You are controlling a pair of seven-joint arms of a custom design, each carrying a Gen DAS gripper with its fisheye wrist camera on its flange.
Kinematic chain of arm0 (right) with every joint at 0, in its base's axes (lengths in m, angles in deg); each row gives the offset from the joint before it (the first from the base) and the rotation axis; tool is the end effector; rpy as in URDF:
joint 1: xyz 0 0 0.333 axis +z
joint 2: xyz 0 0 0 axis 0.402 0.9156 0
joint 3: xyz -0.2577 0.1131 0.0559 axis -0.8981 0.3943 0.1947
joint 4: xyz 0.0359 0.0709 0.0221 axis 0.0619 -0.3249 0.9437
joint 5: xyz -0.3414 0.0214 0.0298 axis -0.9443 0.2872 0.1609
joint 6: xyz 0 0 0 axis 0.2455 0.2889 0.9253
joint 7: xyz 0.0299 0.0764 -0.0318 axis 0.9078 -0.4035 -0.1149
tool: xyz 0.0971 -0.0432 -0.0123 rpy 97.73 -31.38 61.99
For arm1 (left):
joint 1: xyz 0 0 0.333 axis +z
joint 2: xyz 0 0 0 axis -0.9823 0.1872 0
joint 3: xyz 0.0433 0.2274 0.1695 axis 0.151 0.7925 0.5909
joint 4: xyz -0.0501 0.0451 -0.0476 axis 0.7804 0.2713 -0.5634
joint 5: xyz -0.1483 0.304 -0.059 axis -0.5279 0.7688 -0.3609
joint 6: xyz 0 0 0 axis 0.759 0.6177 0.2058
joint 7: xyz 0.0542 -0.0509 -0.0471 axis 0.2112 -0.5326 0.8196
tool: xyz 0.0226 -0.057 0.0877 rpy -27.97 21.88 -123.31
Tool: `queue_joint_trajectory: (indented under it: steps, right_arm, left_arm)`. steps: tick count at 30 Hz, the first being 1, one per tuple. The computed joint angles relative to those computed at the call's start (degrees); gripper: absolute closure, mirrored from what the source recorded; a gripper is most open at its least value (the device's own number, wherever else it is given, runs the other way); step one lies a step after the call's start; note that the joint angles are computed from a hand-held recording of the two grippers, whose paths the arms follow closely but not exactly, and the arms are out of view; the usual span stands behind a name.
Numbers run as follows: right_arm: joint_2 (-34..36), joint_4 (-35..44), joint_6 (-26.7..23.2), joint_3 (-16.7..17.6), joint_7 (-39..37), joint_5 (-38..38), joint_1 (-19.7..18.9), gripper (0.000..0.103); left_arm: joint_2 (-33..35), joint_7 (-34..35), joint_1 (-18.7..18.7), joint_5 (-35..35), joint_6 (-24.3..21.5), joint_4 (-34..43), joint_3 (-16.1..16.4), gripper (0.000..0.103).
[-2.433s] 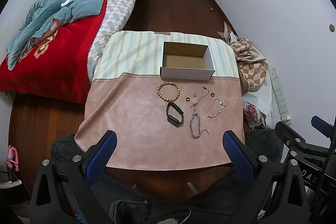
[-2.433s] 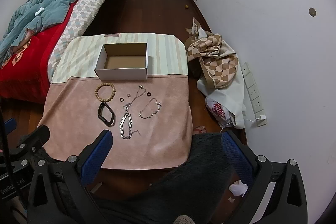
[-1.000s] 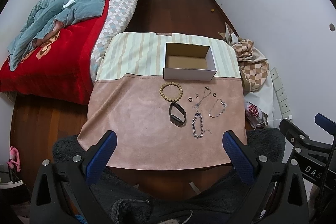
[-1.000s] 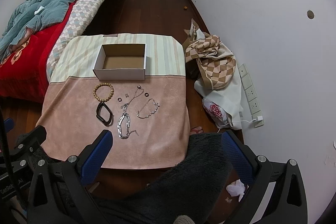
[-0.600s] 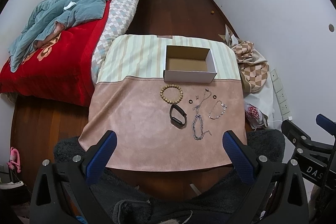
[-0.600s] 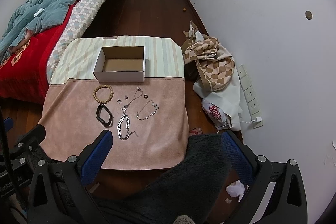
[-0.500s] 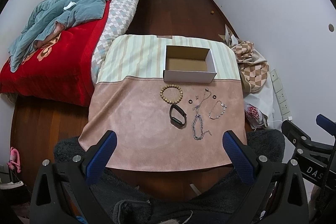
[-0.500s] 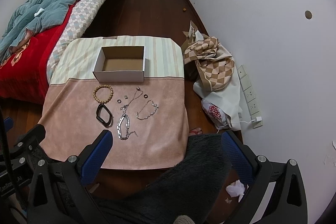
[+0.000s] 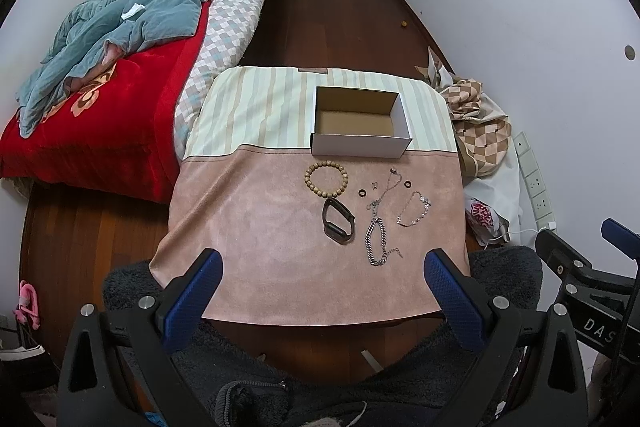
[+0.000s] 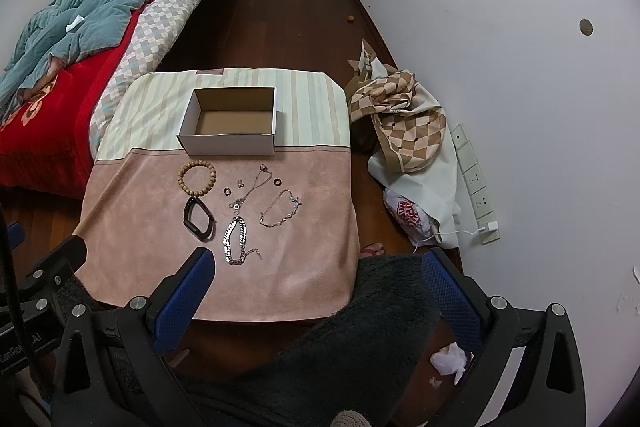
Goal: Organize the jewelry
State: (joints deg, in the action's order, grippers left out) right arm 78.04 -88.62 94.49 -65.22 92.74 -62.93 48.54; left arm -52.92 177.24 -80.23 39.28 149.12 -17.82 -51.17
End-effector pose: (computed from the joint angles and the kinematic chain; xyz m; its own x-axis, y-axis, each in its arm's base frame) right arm 0.4354 0.2343 0.6687 -0.4414 -0.8848 0.1493 -0.8399 0.3488 -0.4158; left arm 0.5373 -0.0855 0.6382 -0.3932 -0.9172 0.0647 -0.8400 0.3297 -0.4310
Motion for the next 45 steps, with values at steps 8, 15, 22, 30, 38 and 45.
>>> queue_joint_trajectory:
  steps: [8, 15, 22, 30, 38, 45]
  right_arm:
    - [-1.13, -6.15, 6.59, -1.75, 0.92, 2.22, -2.47, 0.000]
    - [2.33, -15.92, 17.87, -4.71, -1.86, 11.31, -6.83, 0.000]
    - [5.53, -24.94, 28.44, -6.77, -3.03, 17.98, -9.41, 0.018]
    - [7.95, -28.96, 34.51, -7.95, -4.53, 22.55, -10.83, 0.024]
    - [8.29, -30.73, 37.00, -8.87, -3.67, 22.86, -11.64, 0.024]
    - [9.65, -30.57, 41.63, -7.41, -9.24, 29.71, -11.54, 0.024]
  left_arm:
    - [5.38, -4.26, -0.79, 5.91, 8.28, 0.99, -0.70, 0.000]
    - [16.60, -9.97, -2.22, 16.09, 8.62, 5.80, -1.13, 0.000]
    - [28.96, -12.25, -3.55, 17.99, -0.77, 15.25, -1.96, 0.001]
    - [43.17, -14.94, -4.56, 13.97, -11.68, 32.17, -3.42, 0.013]
    - [39.12, -11.21, -4.98, 15.52, -2.41, 22.34, -3.90, 0.087]
    - [33.66, -7.99, -2.88, 16.24, 4.92, 12.75, -3.44, 0.099]
